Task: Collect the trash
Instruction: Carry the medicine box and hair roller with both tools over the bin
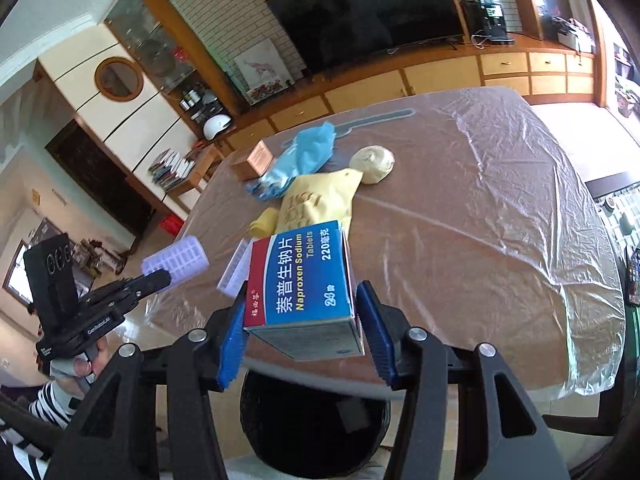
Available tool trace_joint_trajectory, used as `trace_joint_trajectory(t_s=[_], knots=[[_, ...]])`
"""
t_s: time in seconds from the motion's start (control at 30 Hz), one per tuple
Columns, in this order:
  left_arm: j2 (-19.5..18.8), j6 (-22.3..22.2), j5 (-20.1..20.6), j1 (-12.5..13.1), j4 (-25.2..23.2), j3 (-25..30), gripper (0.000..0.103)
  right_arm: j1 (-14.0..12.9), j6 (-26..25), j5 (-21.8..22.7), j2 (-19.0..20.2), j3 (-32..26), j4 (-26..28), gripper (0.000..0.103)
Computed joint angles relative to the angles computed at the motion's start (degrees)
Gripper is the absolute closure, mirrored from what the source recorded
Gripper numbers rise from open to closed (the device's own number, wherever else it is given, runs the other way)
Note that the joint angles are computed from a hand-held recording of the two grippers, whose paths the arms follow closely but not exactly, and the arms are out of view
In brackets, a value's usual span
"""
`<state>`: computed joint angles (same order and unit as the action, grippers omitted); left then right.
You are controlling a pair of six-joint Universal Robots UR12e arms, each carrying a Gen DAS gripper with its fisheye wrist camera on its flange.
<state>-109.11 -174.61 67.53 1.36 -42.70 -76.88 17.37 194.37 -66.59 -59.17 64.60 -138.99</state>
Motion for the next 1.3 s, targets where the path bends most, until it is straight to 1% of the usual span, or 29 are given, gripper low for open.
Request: trace_joint_trajectory(t_s=[0.37, 0.6, 0.73, 0.83, 0.93, 1.0, 1.07, 1.17, 1.3], knots=[[3.67, 5.28, -2.05, -1.63, -4.14, -3.91, 0.095, 0.69, -7.99, 4.56, -3.00, 4.01, 3.88, 0.052], [5.34, 9.21, -3.95, -1.91, -7.90, -5.51, 0.095, 0.75, -11.42, 6.28, -4.08, 5.41, 6.44, 0.052], [5.76, 10.64, -5.07, -1.81, -10.25, -5.91, 0.095, 1.02, -13.58, 7.01, -4.22, 5.61, 8.95, 0.052], [6.06, 11.61, -5.30, -1.86, -11.89, -6.30, 0.095, 1.65, -16.03, 6.36, -4.17, 5.51, 11.72, 0.052], [6.13, 12.32, -5.20, -2.02, -13.42, -6.48, 0.095, 2.05, -17.29, 6.09, -3.95, 5.45, 13.77, 0.052], [6.16, 12.53, -4.96, -2.13, -14.04, -6.82, 0.095, 2.36, -17.93, 5.14, -3.87, 5.66, 14.64, 0.052], [6.01, 12.45, -4.57, -2.18, -14.82, -7.10, 0.095, 2.42, -18.01, 5.03, -3.71, 5.93, 15.31, 0.052], [5.52, 12.15, -3.54, -2.26, -16.13, -7.35, 0.095, 2.76, -18.16, 3.50, -3.37, 6.23, 16.24, 0.052], [4.85, 11.45, -2.17, -2.33, -17.05, -7.64, 0.095, 2.99, -18.16, 2.55, -2.70, 6.33, 16.56, 0.052]])
